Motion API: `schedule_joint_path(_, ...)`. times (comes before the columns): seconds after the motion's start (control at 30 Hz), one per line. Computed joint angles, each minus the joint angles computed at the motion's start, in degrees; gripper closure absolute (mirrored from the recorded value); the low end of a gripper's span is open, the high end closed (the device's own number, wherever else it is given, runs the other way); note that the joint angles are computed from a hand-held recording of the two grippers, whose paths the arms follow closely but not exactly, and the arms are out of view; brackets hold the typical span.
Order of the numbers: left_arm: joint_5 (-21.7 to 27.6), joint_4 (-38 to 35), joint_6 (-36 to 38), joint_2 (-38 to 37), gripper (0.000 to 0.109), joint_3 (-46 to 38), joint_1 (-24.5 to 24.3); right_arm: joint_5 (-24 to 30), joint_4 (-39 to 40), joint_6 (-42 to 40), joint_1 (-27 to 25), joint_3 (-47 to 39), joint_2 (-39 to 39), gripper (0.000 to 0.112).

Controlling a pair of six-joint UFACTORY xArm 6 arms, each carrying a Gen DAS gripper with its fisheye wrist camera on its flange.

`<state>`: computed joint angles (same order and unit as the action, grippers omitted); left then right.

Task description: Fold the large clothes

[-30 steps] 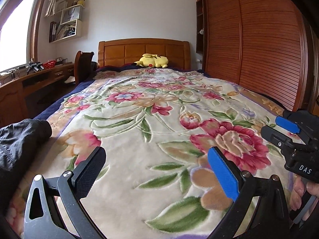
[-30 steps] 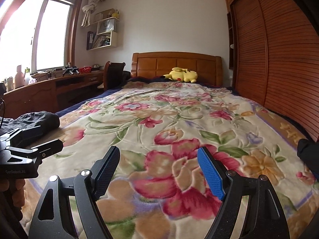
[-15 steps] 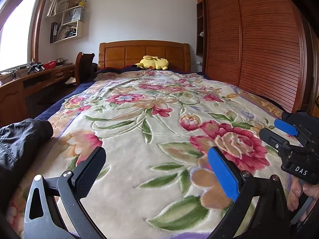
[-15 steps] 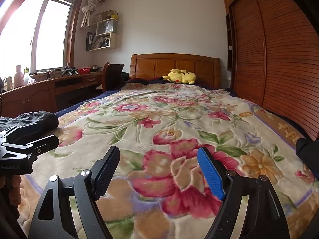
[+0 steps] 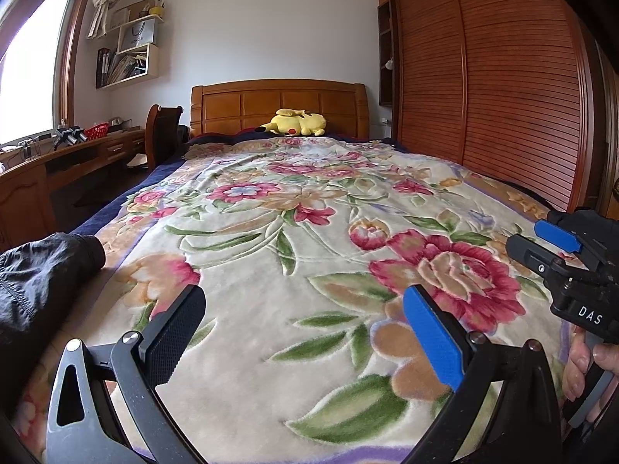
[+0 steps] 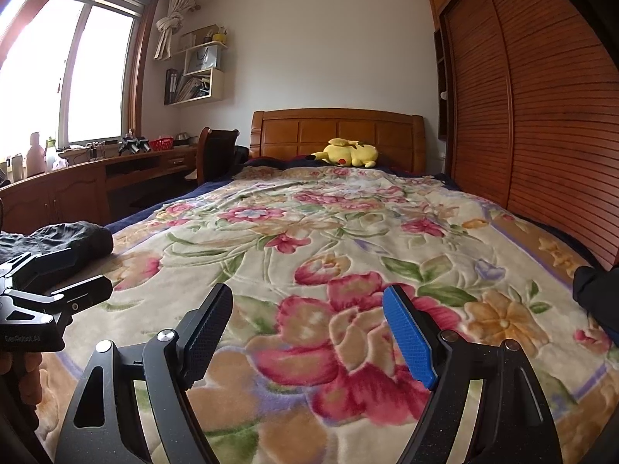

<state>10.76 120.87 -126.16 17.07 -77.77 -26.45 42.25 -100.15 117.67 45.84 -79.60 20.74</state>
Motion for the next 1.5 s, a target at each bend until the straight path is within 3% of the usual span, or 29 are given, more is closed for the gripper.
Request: schedule_joint_path(1.5, 0.3, 1.8, -1.9, -0.4, 0.006, 0.4, -0.2, 0.0, -2.5, 1.9, -0.6, 1.1, -0.5, 0.031)
